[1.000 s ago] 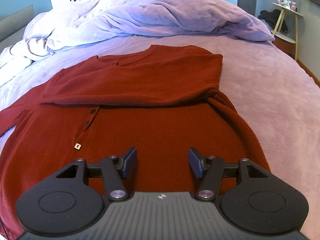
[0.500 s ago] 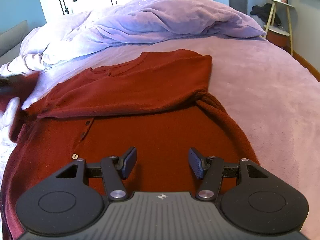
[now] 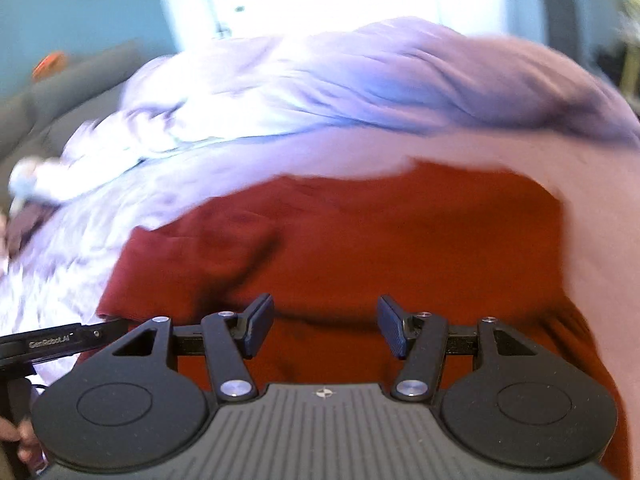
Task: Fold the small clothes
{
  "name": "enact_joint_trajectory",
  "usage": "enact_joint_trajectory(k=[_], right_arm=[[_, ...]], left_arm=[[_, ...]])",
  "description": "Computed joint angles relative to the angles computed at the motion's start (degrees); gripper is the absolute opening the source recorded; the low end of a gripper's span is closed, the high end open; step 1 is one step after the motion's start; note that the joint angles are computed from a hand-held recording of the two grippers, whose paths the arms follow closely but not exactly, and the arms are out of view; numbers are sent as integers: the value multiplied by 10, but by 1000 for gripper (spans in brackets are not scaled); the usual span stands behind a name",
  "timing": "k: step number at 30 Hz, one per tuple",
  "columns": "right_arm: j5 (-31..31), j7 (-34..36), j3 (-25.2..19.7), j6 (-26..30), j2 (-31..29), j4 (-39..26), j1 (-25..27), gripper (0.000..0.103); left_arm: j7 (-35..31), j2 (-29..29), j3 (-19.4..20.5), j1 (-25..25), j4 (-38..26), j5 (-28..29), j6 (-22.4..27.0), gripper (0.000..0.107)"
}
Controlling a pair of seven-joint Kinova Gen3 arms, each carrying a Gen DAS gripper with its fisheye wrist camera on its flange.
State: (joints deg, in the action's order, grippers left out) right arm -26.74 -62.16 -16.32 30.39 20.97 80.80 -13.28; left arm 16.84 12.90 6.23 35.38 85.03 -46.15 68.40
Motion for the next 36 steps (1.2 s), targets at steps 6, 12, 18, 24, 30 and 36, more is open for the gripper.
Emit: enact_joint_trajectory(k=[6,12,18,24,30,36], right_arm=[[81,-20,12,28,65,-108,-104,52],[148,-76,71,60,119,-176,-174,5],[25,-57,16,-74,33,-39,-54,6],[18,-127,-23,-8,57,-31,53,27],[-27,-172,-54,6,88,-57,108,54],[-75,-244,-40,45,143,-118,109,25]], left_arm=[[28,-25,3,-2,40,-9,-8,58],[27,-19,18,-2,42,-26,6,66],[52,-5,14,7,45,-42,17,74],[3,29,4,15,-10,-16,64,80],[4,31,-10,19,-23,-7,60,83],[6,46,-17,30,-27,-19,67,90]])
